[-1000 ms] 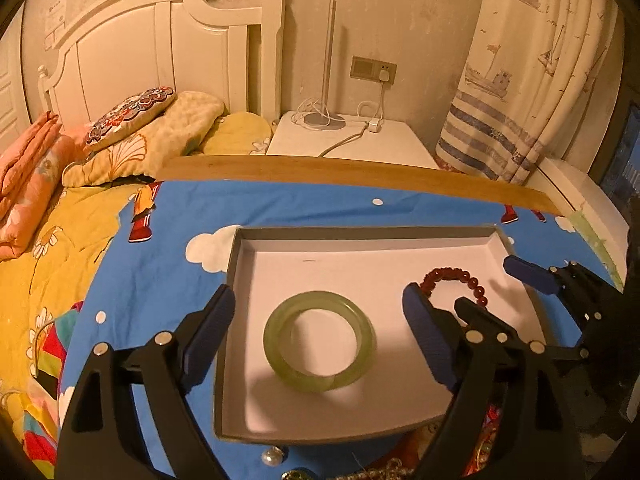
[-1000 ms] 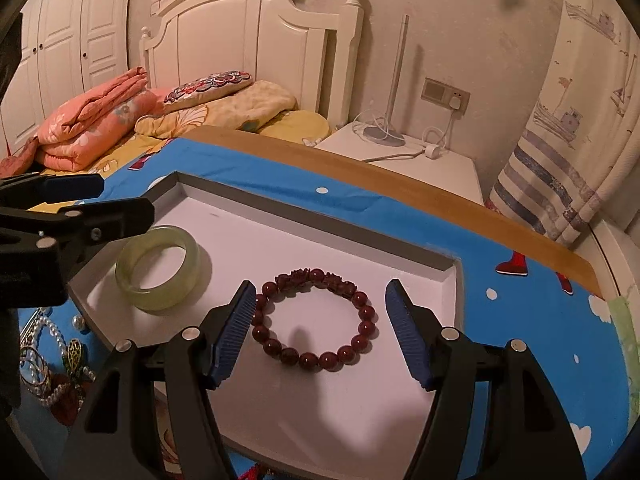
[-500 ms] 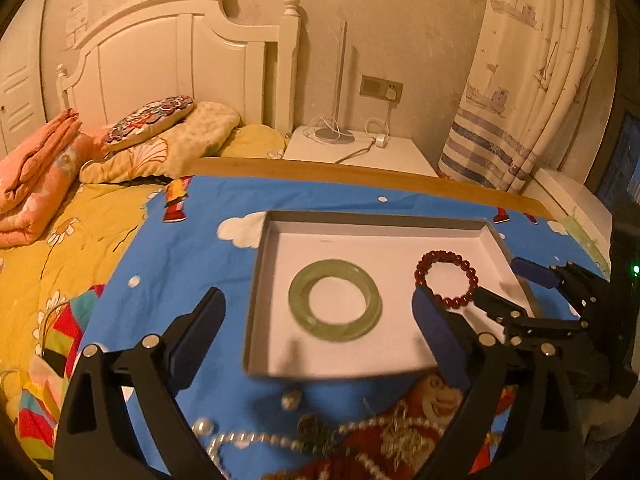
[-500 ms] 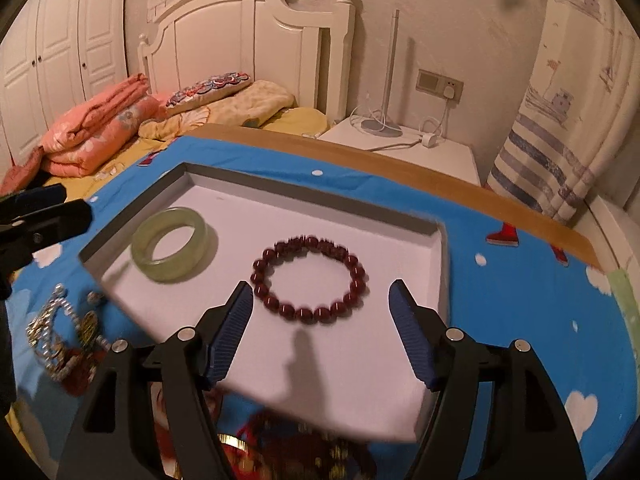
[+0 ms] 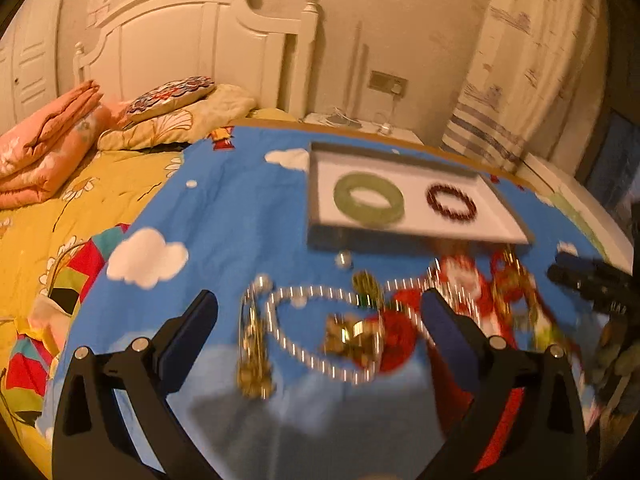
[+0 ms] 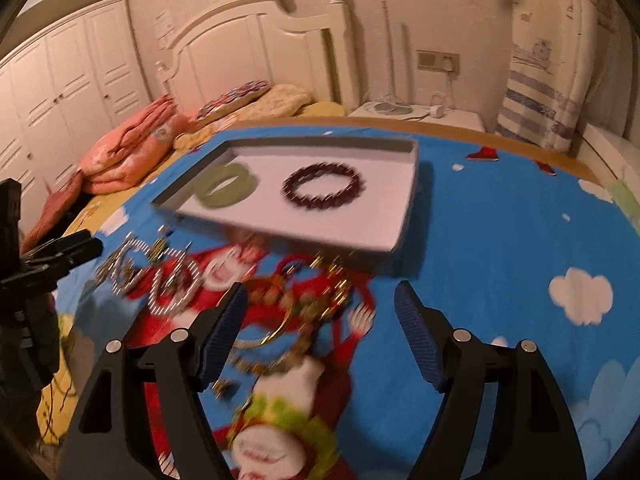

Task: Organize jewelry
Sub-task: 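Open both tools and lift them away from the tray, then lower the left tool onto the gold butterfly ring and close it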

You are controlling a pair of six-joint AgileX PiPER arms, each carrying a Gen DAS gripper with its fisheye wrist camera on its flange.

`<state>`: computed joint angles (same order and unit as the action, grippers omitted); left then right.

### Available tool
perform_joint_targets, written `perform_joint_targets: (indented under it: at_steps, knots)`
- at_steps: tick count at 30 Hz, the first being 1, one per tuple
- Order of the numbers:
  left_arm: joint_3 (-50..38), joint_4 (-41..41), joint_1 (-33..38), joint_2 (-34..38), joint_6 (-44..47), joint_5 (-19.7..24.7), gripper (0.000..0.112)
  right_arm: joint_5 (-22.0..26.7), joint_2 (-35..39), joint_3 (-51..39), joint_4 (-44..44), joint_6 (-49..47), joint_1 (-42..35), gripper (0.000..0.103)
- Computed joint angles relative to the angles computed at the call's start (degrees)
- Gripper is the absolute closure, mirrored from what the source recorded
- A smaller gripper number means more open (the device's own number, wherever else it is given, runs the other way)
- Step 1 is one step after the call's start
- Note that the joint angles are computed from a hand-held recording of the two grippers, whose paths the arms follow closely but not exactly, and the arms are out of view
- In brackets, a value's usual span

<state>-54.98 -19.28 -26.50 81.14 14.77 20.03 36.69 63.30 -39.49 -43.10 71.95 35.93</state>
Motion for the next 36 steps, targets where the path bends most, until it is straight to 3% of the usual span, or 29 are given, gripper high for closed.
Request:
perform_joint_targets:
  at_steps: [4, 8, 18, 22, 25, 26, 36]
  knots:
    - [6.55, 0.5, -1.27, -2.94, 2.22, -2.83, 0.012, 1.57, 2.87, -1.51, -0.69, 0.57, 4.44, 0.028]
    - [8.67, 3.6, -2.09, -3.5, -0.29, -4.48, 0.012, -0.28, 5.96, -3.64, 0.66, -2.07, 3.73, 0.027]
    - [6.36, -8.01, -0.56, -1.38, 11.8, -2.3, 0.012, -3.68, 12.19, -7.42, 6.88, -11.41, 0.13, 0.025]
    - [5.68, -13.33, 0.77, -0.42, 16.13, -0.84, 0.012, -2.27, 13.7, -8.47, 6.42, -11.69, 0.9, 0.025]
    - [5.31, -16.61, 1.86, -0.03, 18.65, 0.26, 0.012, 1.4, 15.71, -10.16, 4.6, -9.84, 2.4, 0.034]
    - [5.24, -17.73, 2.16, 0.1, 19.51, 0.45, 0.012, 1.85, 15.76, -10.21, 3.94, -9.07, 2.71, 0.042]
    - [5.36, -18.42, 2.27, 0.16, 20.0, 0.62, 0.012, -1.88, 7.06, -3.44, -5.06, 1.95, 4.14, 0.042]
